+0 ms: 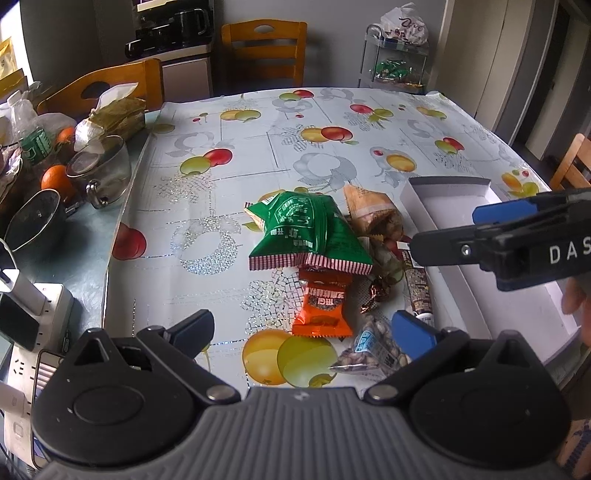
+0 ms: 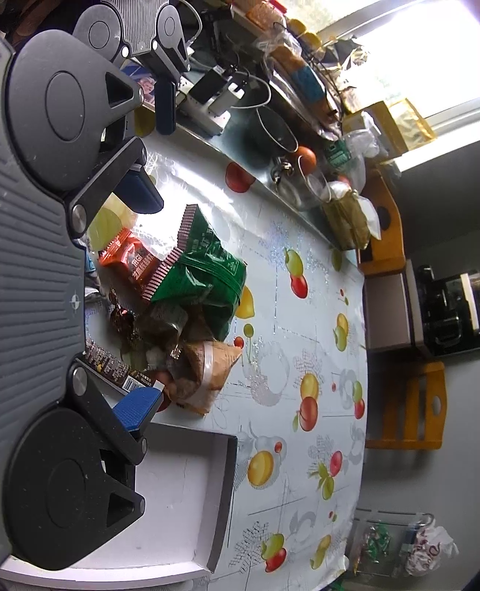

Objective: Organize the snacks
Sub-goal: 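Move both tools toward the snack pile beside the white box, then grasp the orange candy bar with the left gripper while the right gripper approaches the pistachio bag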

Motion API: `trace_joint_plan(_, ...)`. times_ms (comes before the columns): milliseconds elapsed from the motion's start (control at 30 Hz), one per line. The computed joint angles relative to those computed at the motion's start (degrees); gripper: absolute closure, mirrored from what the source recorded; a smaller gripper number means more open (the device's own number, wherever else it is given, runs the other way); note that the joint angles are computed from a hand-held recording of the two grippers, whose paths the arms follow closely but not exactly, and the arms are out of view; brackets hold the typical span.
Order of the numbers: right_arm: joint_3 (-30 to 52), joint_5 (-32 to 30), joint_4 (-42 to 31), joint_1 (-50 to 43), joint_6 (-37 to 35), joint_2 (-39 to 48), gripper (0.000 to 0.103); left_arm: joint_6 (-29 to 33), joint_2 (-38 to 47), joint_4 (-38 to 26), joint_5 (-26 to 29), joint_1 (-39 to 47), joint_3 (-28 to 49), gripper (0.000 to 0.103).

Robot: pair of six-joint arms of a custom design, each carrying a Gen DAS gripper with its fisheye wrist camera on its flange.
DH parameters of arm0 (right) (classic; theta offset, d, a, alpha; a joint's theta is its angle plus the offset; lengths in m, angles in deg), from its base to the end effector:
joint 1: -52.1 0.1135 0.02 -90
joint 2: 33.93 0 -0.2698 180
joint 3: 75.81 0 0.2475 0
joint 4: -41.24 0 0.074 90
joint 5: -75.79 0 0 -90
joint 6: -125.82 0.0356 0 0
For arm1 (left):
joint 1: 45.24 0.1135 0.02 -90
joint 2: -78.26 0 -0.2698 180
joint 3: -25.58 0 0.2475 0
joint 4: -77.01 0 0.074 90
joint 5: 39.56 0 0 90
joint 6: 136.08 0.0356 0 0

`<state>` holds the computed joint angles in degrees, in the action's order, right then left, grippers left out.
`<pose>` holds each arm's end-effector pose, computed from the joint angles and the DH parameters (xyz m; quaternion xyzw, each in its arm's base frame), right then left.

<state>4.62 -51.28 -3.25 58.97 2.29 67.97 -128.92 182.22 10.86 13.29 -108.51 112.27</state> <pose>0.3426 0.0629 0.1934 -0.3823 0.8474 0.2570 0.2638 0.1691 -0.2879 0.2002 -0.1788 0.9295 0.0406 0.3201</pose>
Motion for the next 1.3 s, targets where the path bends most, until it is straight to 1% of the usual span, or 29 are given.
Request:
trace_joint_plan(233,0.3,-0.4,-0.3,-0.5,-0.3,0.3,0.003,1.5,0.2,0.7,0.2,0.0,0.3,0.0)
trace_joint_plan(400,0.4,-0.4,-0.8,-1.0,-0.6,0.4,0.003,4.4,-0.6,5.0,2.5,0.4,-1.8,0.0)
trace_joint_plan(500,0.4,-0.7,-1.1,-1.4,-0.9,0.4,0.003,7.0,-2.1,8.4,2.0,0.0,-4.3,0.0)
trace_joint_plan(600,0.4,-0.6,-1.4,-1.7,-1.4,0.6,0.003,7.1,-2.6,9.0,1.1,-0.8,-5.5,0.0)
trace_joint_plan(700,0.6,-0.6,-1.4,-2.0,-1.3,0.9,0.003,8.3,-2.7,10.5,2.1,-1.3,-6.5,0.0)
trace_joint_plan(933,0.7,0.0,-1.9,-1.8,-2.3,1.3,0.003,15.4,-2.4,15.5,4.3,-2.7,-8.8,0.0)
trace_joint_plan(1033,0.7,0.1,-2.7,-1.7,-3.4,1.6,0.003,18.5,-1.9,17.8,6.3,-3.1,-10.0,0.0)
trace_joint_plan(1133,1.2,0.7,-3.8,-1.6,-4.5,2.3,0.007,21.3,-1.5,19.9,8.7,-3.3,-10.9,0.0)
trace_joint_plan(1200,1.6,1.1,-4.8,-1.5,-5.1,2.9,0.013,22.5,-1.2,20.8,10.0,-3.0,-11.3,0.0)
trace_joint_plan(1300,2.0,1.0,-6.0,-1.7,-5.4,3.4,0.015,23.4,-1.1,22.7,11.9,-2.3,-12.1,0.0)
